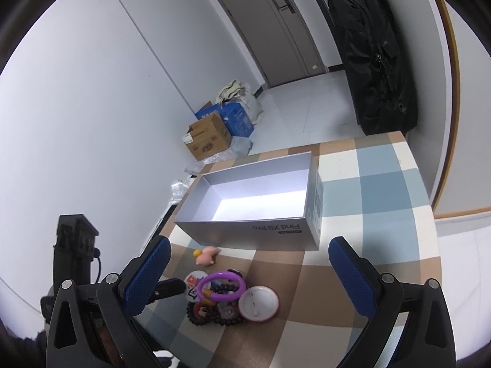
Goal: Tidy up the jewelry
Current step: 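Lower the left tool onto the pile and grasp the red-printed white badge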
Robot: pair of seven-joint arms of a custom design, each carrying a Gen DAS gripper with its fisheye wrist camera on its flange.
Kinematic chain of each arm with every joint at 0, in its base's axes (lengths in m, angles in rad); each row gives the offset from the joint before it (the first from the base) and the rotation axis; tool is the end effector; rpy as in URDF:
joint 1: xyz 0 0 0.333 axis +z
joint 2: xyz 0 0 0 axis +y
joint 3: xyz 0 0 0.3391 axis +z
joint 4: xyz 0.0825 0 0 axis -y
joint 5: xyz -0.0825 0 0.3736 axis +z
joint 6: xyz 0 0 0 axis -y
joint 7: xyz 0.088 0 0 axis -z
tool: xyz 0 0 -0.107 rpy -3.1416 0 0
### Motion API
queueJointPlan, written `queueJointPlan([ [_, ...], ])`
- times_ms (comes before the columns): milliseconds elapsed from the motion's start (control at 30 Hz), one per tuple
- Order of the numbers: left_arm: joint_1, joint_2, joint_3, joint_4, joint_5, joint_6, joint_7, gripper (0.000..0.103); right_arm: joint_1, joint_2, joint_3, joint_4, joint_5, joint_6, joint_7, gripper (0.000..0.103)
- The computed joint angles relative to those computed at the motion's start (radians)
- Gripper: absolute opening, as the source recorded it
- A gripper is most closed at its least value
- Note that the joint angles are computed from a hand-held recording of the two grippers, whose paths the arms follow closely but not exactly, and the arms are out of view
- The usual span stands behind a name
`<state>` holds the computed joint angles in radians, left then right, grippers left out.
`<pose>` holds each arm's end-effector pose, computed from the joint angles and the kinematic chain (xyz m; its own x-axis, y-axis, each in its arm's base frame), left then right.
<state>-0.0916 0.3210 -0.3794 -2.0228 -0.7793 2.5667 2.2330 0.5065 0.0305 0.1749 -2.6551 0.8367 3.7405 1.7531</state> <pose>0.5599 -0.2581 0.3506 -0.4878 -0.7354 0.4704 -0.8668 0.3439 -0.3612 0.3951 0.1930 0.3744 -0.2006 -0.8646 -0.4607 -0.5543 0.4879 -0.6743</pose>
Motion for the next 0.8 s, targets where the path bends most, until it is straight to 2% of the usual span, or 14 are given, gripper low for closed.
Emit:
queueJointPlan([
  [67,0.009,-0.008,-0.017,-0.008,-0.047,0.019,0.043,0.044,0.001,0.000,0.000,0.001,0.002,0.000,0.001,0.103],
  [133,-0.009,-0.012,-0.017,-0.019,-0.044,0.066,0.065,0.044,0.001,-0.001,0.001,-0.001,0.002,0.001,0.006,0.103],
  [267,-0.041,0.014,-0.002,-0.010,0.041,0.098,-0.007,0.044,0.002,-0.002,0.001,-0.004,0.005,0.003,0.007,0.103],
  [400,-0.033,0.023,-0.018,-0.012,0.094,0.126,-0.024,0.044,0.002,-0.005,0.002,-0.007,0.009,0.000,0.004,0.103],
  [433,-0.029,0.022,-0.023,-0.016,0.102,0.136,-0.022,0.041,0.002,-0.007,0.001,-0.009,0.006,-0.001,0.008,0.103],
  [500,-0.015,0.024,-0.039,-0.018,0.107,0.143,-0.008,0.027,0.000,-0.009,0.001,-0.014,0.001,0.000,0.016,0.103],
  [567,-0.001,0.029,-0.054,-0.016,0.101,0.143,0.011,0.021,-0.003,-0.010,0.000,-0.017,-0.007,-0.001,0.028,0.103],
  [767,0.017,0.059,-0.072,0.018,0.092,0.142,0.006,0.021,-0.008,-0.010,-0.002,-0.021,-0.028,-0.007,0.048,0.103],
  [800,0.022,0.067,-0.076,0.028,0.088,0.129,0.001,0.018,-0.009,-0.009,-0.002,-0.021,-0.028,-0.008,0.045,0.103],
])
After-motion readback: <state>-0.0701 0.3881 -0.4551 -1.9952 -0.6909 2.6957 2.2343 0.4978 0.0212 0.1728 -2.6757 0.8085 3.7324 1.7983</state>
